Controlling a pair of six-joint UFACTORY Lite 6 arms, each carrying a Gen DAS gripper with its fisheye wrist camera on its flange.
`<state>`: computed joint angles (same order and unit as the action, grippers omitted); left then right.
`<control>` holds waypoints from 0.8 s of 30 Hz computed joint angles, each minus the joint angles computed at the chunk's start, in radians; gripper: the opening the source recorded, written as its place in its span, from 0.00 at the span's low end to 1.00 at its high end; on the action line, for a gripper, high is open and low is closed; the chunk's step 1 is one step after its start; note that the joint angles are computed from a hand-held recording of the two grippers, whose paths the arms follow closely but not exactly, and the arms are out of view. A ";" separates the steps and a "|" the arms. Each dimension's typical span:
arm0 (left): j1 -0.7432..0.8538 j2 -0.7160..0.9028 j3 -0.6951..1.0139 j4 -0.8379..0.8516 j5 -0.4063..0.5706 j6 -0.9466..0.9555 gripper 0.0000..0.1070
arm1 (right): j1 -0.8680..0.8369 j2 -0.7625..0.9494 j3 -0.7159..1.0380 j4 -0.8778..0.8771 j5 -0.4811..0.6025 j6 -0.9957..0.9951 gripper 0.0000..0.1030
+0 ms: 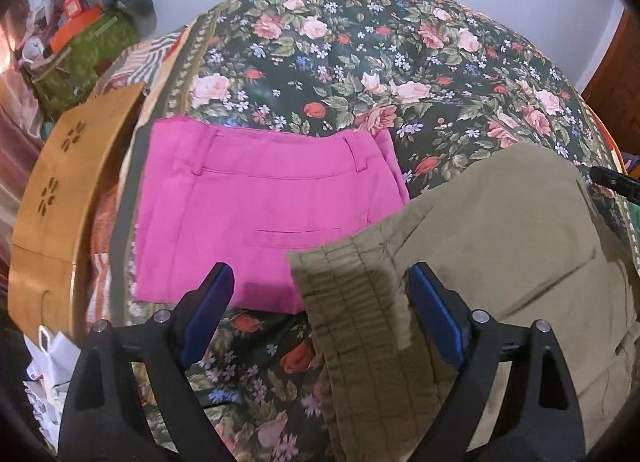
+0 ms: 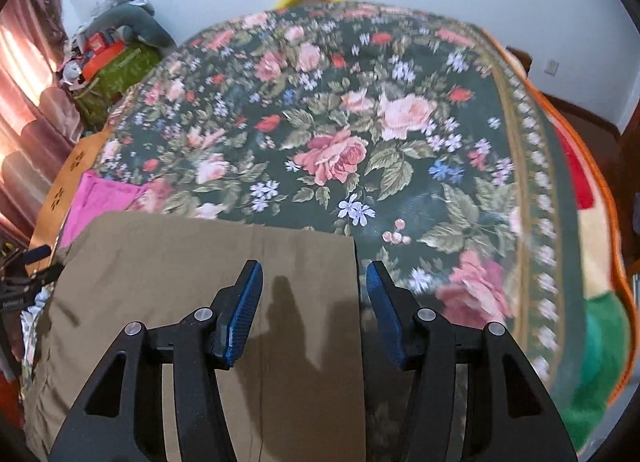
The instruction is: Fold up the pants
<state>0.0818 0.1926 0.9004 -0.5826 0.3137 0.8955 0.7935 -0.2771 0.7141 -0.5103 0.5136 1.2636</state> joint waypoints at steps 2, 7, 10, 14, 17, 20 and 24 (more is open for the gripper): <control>0.005 0.026 0.017 -0.047 0.010 0.038 0.84 | -0.061 0.048 -0.006 0.082 -0.084 -0.084 0.49; 0.024 0.065 0.035 -0.178 0.045 0.169 0.81 | -0.074 0.106 -0.024 0.033 -0.163 0.002 0.48; 0.047 0.091 0.054 -0.242 0.121 0.241 0.63 | -0.042 0.147 0.002 -0.051 -0.132 0.070 0.38; 0.029 0.063 0.028 -0.260 0.107 0.255 0.52 | -0.027 0.160 0.015 -0.037 -0.130 0.046 0.12; -0.021 -0.027 -0.059 -0.286 -0.008 0.281 0.47 | 0.028 0.150 0.030 -0.158 -0.045 0.171 0.10; -0.060 -0.126 -0.143 -0.314 -0.114 0.339 0.45 | 0.073 0.116 0.044 -0.254 0.034 0.272 0.10; -0.065 -0.245 -0.164 -0.206 -0.109 0.258 0.40 | 0.102 0.013 0.084 -0.264 0.144 0.247 0.10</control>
<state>0.0168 -0.0526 0.7367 -0.7889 0.2051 1.1531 0.8954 -0.2644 0.7984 -0.7742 0.6575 1.5105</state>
